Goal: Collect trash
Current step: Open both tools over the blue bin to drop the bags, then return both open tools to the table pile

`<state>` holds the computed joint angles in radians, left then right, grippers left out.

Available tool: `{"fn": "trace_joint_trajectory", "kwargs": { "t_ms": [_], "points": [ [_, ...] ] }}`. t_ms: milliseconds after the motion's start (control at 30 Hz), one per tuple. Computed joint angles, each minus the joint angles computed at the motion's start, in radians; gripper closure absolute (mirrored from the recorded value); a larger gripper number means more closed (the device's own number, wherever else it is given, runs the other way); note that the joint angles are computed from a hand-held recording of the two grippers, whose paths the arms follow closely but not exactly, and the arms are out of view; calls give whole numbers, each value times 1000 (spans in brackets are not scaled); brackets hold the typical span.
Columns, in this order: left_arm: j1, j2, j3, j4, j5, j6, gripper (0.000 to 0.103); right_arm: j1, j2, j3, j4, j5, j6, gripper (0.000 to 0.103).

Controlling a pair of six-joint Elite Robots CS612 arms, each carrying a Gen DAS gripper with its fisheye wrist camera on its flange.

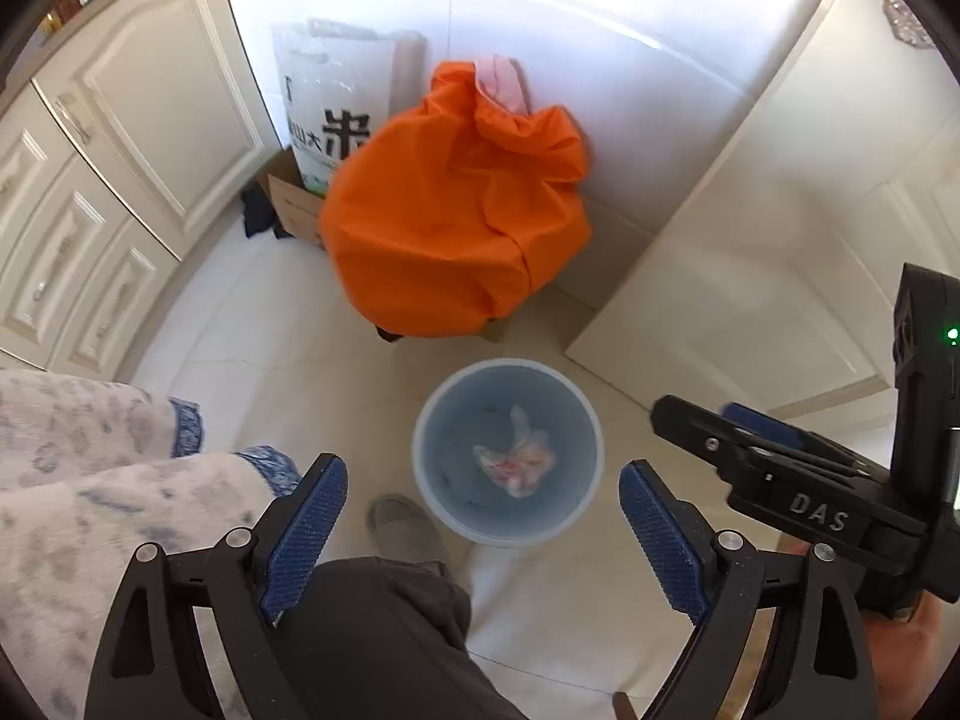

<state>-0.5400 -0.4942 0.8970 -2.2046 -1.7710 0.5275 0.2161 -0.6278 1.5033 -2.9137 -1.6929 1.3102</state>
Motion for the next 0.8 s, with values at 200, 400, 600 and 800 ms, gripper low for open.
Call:
{"fn": "trace_joint_trajectory", "kwargs": {
  "t_ms": [200,400,600,800],
  "points": [
    [19,-99,167,-193,-2,14,9,18,-27,12,29,-40,43,0],
    [71,-214,310,-347,-78,-33,8,51,-57,-12,44,-113,18,0],
    [163,-305,403,-486,-179,-138,1,89,-63,-104,75,-185,-74,0],
    [261,-354,477,-689,-195,-264,1,134,-23,-282,125,-222,-250,0]
  ]
}}
